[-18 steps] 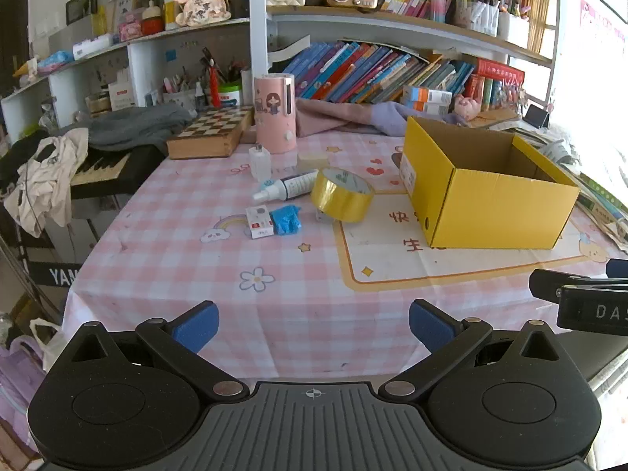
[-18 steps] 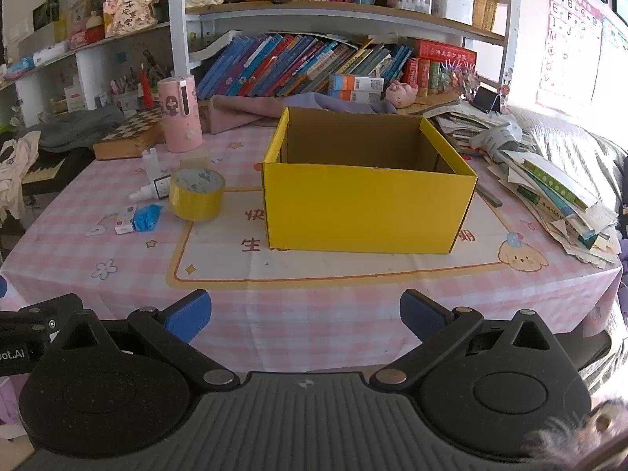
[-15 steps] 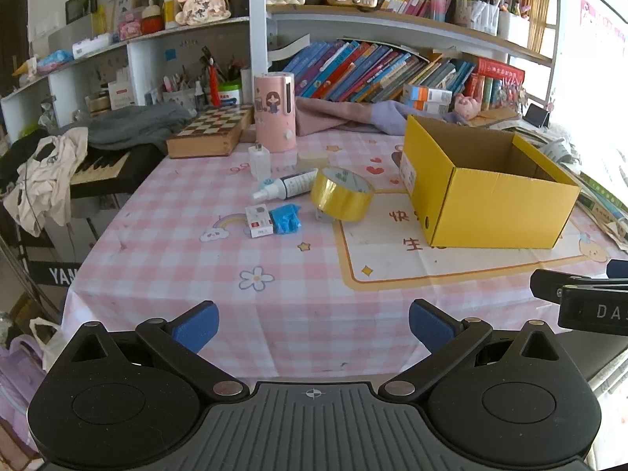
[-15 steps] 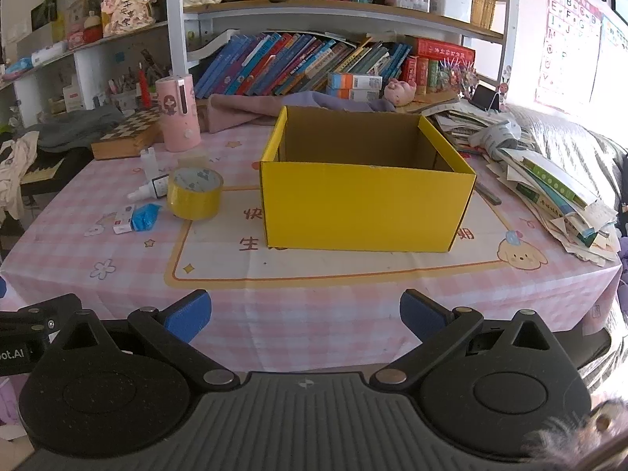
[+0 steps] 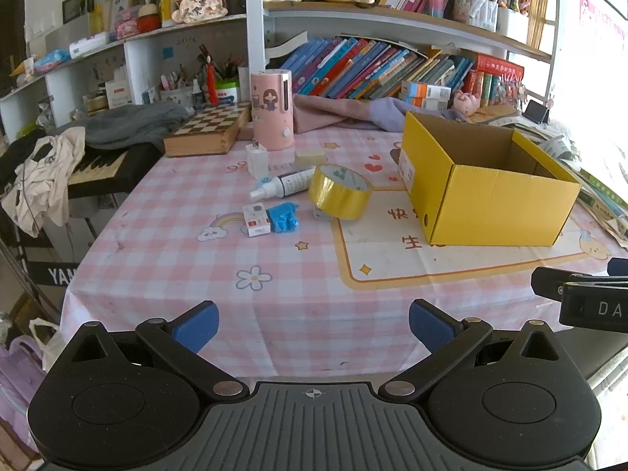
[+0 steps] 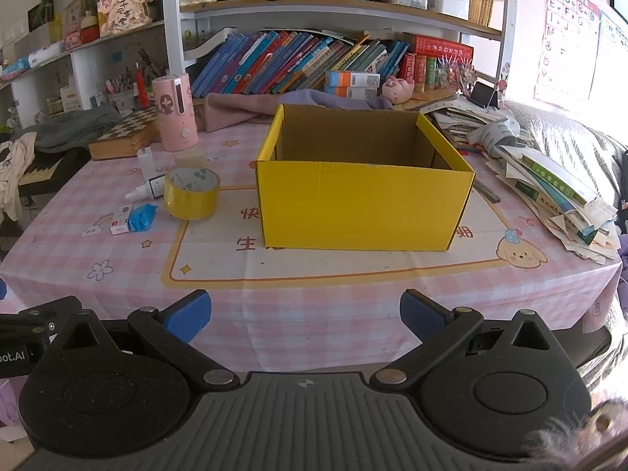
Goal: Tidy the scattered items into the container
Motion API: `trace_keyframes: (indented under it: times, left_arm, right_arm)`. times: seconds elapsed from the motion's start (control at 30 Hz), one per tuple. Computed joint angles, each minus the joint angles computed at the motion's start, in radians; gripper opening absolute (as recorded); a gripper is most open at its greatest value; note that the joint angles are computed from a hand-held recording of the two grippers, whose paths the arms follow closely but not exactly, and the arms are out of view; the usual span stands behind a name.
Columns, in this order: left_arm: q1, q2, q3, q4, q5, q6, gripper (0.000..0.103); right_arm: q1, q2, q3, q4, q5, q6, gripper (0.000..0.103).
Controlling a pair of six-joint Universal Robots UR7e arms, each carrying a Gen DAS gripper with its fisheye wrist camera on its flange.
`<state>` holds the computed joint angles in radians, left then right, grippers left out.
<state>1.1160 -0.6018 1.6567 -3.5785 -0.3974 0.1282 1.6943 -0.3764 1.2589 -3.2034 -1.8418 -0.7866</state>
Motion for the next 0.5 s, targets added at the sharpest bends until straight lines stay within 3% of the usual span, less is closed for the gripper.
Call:
trace_keyframes:
  times: [0.5]
  left_arm:
    - [0.002,0.0,-0.009,0.025,-0.004,-0.006,0.103]
  right_arm:
    - [0.0,0.006,-0.012,0.012,-0.007,0.011,0.103]
